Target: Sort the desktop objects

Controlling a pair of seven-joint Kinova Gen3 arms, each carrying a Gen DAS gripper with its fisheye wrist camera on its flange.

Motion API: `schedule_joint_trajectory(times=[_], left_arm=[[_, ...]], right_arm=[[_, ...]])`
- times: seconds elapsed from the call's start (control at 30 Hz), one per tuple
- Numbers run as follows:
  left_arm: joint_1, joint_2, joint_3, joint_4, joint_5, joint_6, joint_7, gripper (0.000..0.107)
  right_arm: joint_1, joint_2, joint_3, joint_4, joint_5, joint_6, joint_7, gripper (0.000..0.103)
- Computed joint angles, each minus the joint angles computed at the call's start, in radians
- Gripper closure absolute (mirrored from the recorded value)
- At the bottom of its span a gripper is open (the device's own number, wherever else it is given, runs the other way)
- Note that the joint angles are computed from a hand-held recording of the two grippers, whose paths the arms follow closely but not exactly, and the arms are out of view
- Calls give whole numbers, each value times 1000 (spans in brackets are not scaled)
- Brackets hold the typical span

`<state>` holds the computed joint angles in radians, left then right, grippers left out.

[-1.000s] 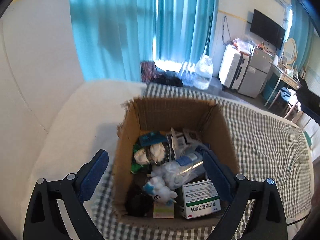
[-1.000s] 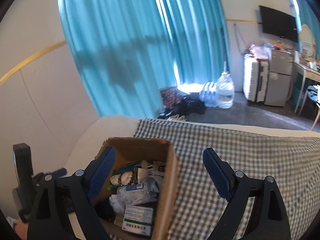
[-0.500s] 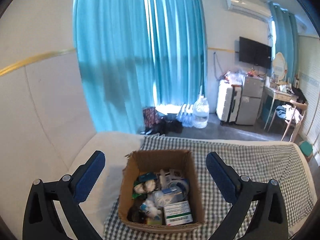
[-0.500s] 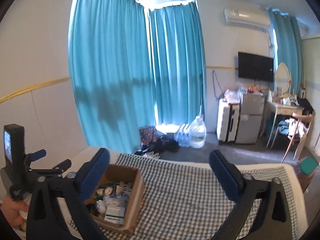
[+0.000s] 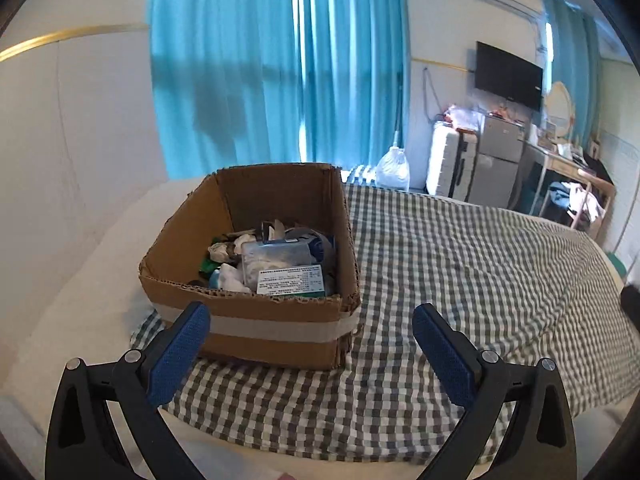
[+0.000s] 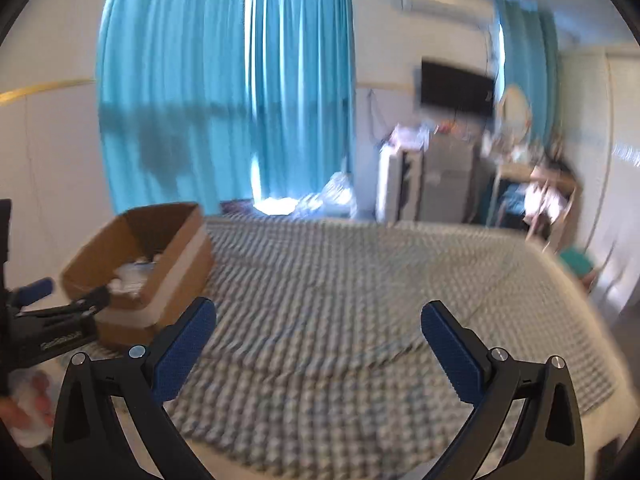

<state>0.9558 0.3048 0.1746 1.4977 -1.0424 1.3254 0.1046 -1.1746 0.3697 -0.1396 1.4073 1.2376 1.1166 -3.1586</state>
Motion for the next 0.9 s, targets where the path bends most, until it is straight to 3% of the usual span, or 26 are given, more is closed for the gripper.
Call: schedule_joint_trajectory(times=[0.07,0.13,0.23,0.3,0.57,0.9], left_arm=[[-52,-33,39,-2,17,-49,0,4],[-40,-42,36,-4,-25,-50,-3,4],[51,7,-27,-38,-98,43,-20,4],[45,20,-3,-37,-114,56,-18,4],[9,20,-9,-61,-10,14,-64,4],[9,20,-17,-71,25,22,-80,4]], right_arm=[[42,-4,-33,-33,-3,-11,-48,0],[110,-7,-72,-35,-28,-72,-58,0],[93,11,-5,-37,-108,-119,-42,0],[87,22,18,-43,-166,-125,-21,0],[67,19,47,-21,-177,-155,-27,0],[57,34,47,-46,-215,-147,8,0]])
